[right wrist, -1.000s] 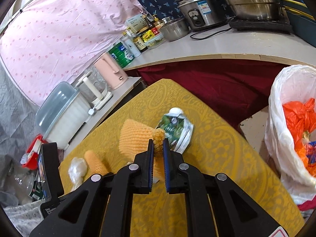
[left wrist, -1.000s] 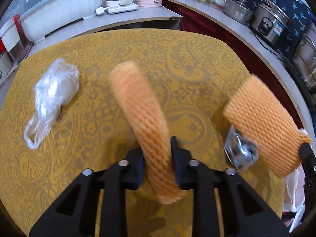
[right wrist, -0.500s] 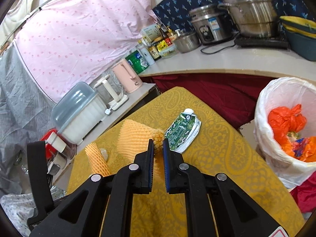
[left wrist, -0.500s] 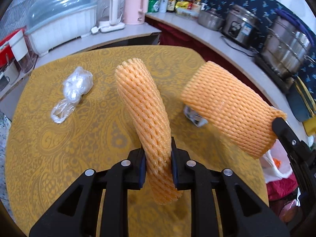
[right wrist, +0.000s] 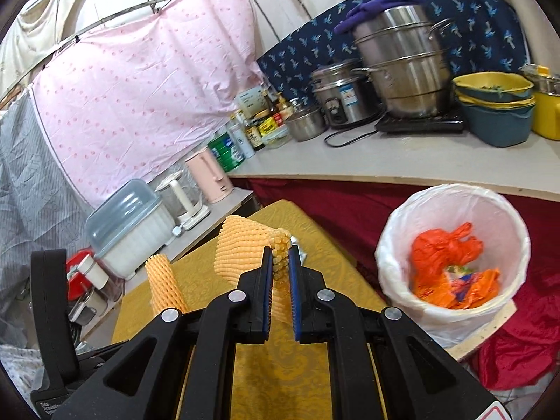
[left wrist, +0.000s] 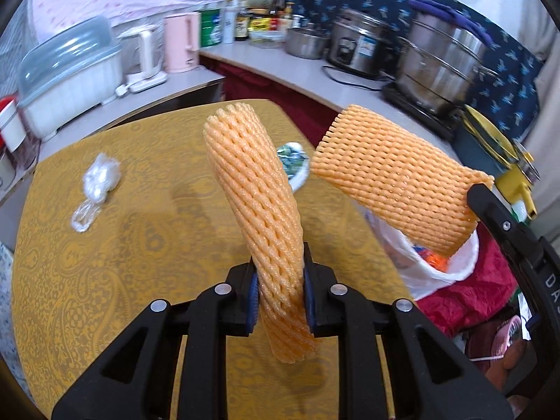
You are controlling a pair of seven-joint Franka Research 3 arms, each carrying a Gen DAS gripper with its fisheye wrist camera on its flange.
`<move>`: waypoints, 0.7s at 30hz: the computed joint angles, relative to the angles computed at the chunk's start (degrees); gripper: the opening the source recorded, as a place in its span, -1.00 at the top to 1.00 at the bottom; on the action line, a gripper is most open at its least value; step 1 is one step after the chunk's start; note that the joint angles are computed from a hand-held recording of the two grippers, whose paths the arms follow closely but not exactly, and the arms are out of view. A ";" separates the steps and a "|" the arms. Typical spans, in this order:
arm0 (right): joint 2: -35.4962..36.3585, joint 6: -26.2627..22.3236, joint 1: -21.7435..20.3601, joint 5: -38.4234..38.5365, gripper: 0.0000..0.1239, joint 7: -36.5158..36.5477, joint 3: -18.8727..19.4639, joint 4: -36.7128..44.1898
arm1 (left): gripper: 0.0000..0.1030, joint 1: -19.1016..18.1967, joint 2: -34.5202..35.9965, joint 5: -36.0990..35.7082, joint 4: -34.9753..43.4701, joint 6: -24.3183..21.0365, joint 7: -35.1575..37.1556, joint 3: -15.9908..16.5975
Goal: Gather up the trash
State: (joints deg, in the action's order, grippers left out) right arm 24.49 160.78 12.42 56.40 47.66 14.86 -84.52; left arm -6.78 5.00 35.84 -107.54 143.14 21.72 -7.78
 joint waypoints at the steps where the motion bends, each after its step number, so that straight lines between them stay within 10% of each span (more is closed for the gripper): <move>1: -0.41 0.51 -0.40 0.33 0.86 -0.32 -0.12 -0.52 | 0.62 -0.17 0.44 -0.01 0.66 -0.15 0.36 -0.17; 21: -0.94 7.75 -5.39 -3.09 0.86 6.39 -4.12 -4.57 | 0.62 -8.20 19.41 -6.66 26.02 -6.63 17.90 -0.73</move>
